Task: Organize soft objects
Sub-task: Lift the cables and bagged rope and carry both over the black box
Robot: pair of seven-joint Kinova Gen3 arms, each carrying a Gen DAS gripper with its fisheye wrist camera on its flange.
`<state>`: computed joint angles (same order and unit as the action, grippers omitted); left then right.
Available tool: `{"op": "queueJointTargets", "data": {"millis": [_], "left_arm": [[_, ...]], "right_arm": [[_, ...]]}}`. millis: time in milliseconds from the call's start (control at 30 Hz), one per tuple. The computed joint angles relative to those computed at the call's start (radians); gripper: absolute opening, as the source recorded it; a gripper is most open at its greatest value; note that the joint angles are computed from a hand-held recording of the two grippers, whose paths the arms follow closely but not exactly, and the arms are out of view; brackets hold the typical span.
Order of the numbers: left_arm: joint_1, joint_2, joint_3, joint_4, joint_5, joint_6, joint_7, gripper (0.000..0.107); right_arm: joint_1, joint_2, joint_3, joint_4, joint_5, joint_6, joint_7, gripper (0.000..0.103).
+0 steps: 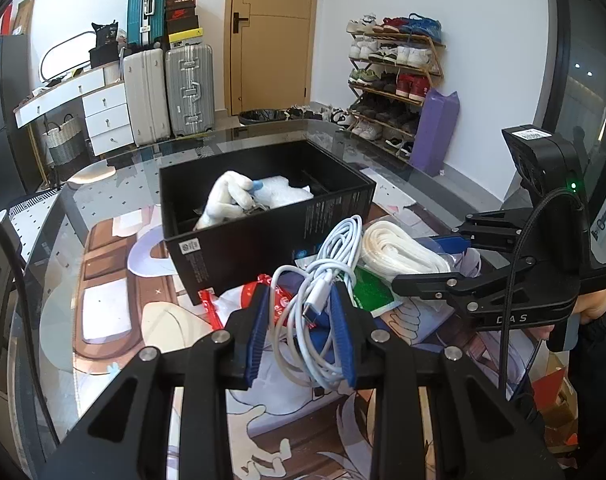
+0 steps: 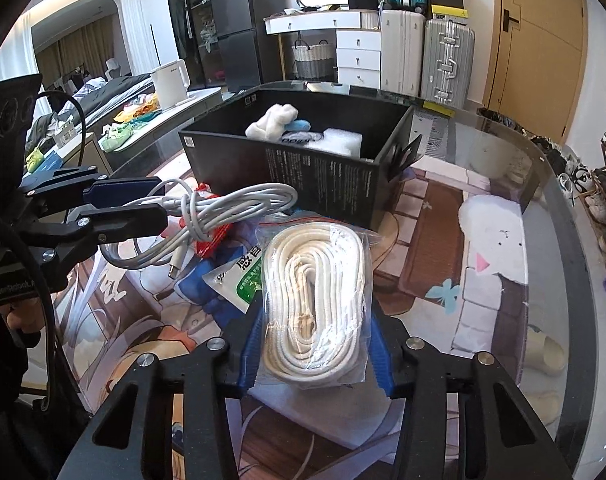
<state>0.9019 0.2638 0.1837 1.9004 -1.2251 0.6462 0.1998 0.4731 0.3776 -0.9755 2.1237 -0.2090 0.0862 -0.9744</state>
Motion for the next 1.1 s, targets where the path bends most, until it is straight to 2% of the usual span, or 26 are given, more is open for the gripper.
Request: {"op": "queueJointTargets", "data": {"millis": [633, 1100], "left_arm": [[-0.038, -0.063, 0.041, 0.036, -0.078, 0.053, 0.118, 0.029], [-0.077, -0.092, 0.070, 0.037, -0.113, 0.099, 0.153, 0.029]], "right_arm": [[0.265, -0.054, -0.257, 0.048, 0.038, -0.036, -0.071, 0.046], [0.309, -0.104, -0.311, 0.028, 0.073, -0.033, -0.155, 0.046]]}}
